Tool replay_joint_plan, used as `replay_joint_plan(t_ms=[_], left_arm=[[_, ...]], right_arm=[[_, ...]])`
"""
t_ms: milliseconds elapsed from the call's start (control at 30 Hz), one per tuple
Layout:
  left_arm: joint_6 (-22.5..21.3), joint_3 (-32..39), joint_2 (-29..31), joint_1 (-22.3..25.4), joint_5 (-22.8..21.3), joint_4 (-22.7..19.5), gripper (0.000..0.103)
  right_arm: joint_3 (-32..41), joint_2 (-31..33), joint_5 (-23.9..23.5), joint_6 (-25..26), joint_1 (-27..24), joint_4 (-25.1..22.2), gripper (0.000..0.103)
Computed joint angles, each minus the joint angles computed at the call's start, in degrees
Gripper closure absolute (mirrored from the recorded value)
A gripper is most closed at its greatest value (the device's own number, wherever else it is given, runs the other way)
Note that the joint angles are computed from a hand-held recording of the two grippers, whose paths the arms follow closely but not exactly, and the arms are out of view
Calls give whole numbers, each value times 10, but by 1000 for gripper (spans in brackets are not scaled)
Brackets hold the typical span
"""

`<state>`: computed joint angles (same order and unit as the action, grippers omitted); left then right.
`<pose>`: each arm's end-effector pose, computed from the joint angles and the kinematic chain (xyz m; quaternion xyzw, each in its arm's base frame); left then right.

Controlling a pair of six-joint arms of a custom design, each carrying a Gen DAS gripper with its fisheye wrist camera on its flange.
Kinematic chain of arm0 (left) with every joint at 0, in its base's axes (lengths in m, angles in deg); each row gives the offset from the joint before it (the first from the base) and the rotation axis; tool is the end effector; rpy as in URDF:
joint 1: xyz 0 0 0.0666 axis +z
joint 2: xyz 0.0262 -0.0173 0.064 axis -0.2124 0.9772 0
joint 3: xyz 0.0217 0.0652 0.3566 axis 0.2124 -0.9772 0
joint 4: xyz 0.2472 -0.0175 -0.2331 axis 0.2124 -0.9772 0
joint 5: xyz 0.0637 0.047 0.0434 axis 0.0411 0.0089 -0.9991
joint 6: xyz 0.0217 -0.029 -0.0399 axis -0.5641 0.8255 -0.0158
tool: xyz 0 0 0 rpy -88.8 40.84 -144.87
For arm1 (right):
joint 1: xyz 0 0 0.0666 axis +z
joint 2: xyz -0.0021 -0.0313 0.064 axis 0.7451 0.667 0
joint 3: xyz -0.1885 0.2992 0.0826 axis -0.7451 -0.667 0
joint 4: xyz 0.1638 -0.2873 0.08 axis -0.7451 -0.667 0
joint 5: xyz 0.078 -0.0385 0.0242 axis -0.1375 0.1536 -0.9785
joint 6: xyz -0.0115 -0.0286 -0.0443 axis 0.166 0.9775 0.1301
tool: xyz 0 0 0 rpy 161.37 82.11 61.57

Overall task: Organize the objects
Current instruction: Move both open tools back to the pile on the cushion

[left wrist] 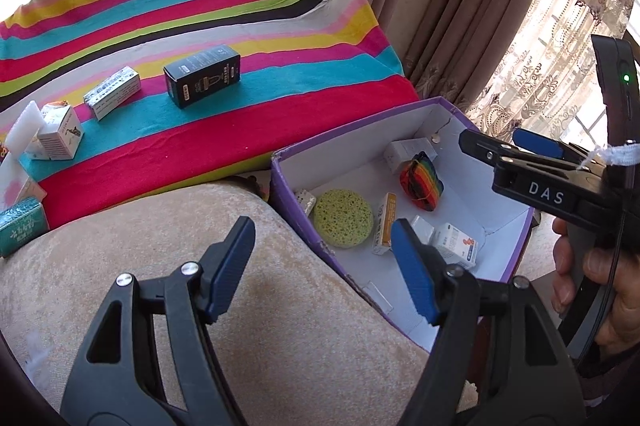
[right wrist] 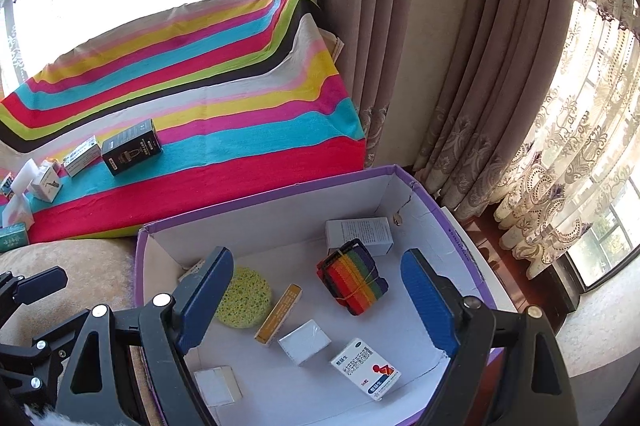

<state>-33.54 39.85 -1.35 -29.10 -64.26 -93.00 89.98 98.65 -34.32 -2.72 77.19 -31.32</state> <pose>0.4320 -0.1337 0.3860 0.0028 0.9374 -0.1318 0.3222 0.4898 0.2596 0.4080 -0.0714 0.9338 -0.0064 0.3505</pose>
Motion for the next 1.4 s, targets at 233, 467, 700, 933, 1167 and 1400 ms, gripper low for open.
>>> replay_joint_plan(t_ms=[233, 467, 700, 933, 1167, 1400], left_arm=[[23, -25, -23, 36, 4, 2, 29], [40, -58, -58, 84, 7, 5, 29], [48, -99, -104, 150, 4, 10, 29], [30, -128, -136, 243, 11, 4, 29], [-31, -116, -119, 293, 26, -9, 29], [-135, -64, -65, 304, 41, -52, 29]], right_arm=[[10, 7, -9, 8, 13, -8, 16], [16, 14, -21, 17, 24, -15, 16], [21, 22, -32, 22, 32, -17, 16], [27, 33, -43, 23, 41, -23, 16], [58, 62, -56, 28, 57, -39, 16], [109, 97, -73, 37, 70, -53, 16]])
